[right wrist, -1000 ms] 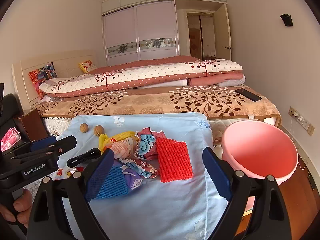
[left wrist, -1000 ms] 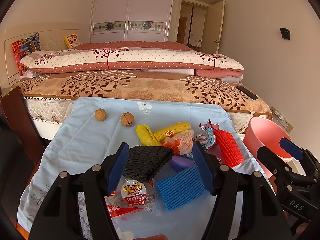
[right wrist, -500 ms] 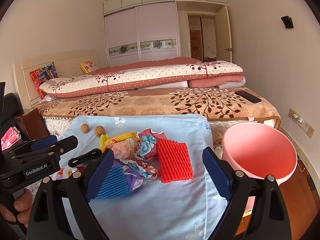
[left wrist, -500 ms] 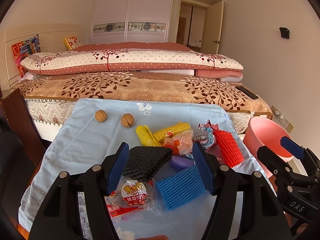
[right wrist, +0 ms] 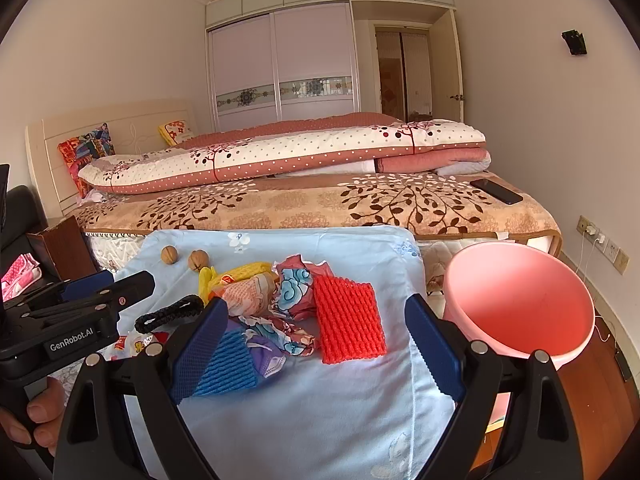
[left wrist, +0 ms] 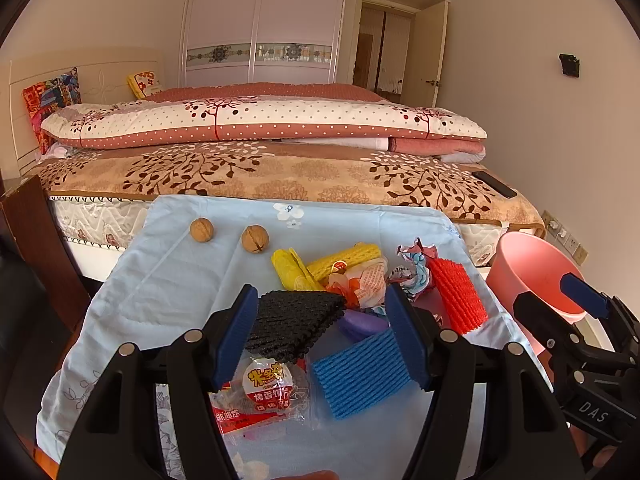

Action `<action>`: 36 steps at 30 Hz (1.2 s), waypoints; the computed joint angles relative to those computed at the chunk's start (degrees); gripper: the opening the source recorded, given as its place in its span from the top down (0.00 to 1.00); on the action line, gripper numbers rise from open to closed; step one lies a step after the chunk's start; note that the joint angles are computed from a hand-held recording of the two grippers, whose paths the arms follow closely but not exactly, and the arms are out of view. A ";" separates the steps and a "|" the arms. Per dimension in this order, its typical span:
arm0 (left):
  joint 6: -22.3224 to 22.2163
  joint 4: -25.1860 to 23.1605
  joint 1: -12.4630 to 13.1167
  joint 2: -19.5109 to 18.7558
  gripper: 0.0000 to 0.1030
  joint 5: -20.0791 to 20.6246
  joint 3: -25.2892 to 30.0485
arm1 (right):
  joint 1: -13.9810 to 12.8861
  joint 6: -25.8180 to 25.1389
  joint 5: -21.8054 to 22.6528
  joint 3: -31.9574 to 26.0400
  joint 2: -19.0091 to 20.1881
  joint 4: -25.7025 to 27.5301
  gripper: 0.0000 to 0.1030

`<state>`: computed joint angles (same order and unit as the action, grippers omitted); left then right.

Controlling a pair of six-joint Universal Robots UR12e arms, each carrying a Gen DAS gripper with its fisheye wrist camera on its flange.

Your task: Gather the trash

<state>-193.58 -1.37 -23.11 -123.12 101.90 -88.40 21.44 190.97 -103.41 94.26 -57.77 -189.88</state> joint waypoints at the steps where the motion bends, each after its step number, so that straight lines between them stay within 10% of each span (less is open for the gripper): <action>1: -0.04 -0.02 0.00 0.00 0.35 -0.02 0.00 | 0.02 -0.03 -0.05 -0.03 0.03 -0.01 0.14; 36: 0.17 -0.51 0.69 0.18 0.35 -1.93 -0.58 | -0.04 -0.01 0.33 -0.26 0.15 1.34 0.14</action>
<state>-193.41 -1.88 -22.43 -122.95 99.96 -88.98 21.40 190.96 -103.07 94.00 -57.62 -188.53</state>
